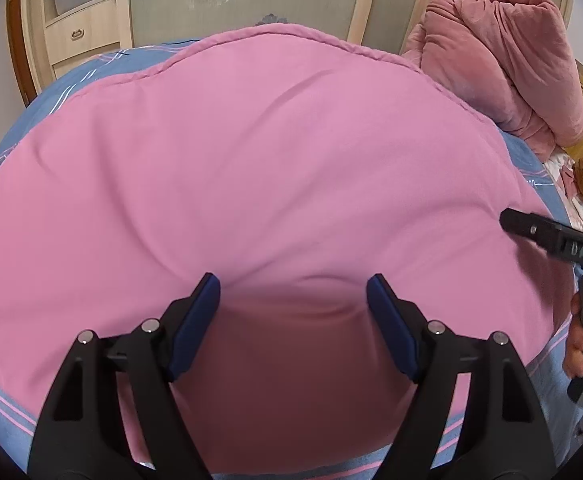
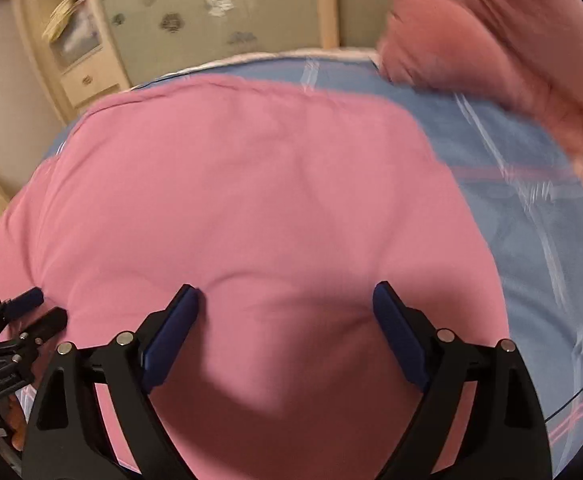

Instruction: Fold large clothes

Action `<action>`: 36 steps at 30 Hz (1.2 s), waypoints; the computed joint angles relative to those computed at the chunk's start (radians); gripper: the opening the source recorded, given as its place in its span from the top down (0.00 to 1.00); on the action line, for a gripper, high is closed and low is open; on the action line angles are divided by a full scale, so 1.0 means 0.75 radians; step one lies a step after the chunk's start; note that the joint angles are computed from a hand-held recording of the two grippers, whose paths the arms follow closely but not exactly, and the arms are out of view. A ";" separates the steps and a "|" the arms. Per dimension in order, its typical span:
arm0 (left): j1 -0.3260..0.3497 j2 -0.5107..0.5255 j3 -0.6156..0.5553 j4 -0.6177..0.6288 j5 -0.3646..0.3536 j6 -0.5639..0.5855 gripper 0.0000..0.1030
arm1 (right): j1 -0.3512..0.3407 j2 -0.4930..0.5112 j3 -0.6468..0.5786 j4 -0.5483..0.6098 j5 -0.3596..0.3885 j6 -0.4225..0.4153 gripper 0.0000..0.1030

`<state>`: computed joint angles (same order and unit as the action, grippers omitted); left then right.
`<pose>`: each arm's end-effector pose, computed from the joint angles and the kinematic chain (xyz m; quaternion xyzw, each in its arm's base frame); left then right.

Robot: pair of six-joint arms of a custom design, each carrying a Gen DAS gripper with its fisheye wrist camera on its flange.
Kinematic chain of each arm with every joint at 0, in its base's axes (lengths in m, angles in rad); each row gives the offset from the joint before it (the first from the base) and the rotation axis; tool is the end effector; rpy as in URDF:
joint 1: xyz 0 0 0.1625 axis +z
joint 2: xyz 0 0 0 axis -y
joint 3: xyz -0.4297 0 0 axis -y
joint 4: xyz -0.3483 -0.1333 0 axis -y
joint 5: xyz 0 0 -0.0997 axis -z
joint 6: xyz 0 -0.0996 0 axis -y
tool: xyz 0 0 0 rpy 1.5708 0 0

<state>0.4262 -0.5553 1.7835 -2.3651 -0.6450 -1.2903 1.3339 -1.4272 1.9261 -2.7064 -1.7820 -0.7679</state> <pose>-0.4104 -0.4202 -0.0353 0.0323 0.8785 -0.3425 0.3316 -0.0093 -0.5177 0.4021 0.2160 -0.9200 0.2246 0.2376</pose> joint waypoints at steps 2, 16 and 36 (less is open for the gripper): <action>-0.002 -0.002 0.001 0.002 0.003 -0.002 0.23 | -0.043 0.011 -0.053 -0.008 0.012 0.067 0.14; -0.078 -0.205 0.220 0.108 0.019 -0.233 0.24 | -0.087 -0.180 0.194 -0.077 0.072 -0.149 0.14; -0.474 -0.330 0.123 1.075 0.009 -1.037 0.13 | -0.336 -0.672 0.641 -0.435 0.235 -0.192 0.10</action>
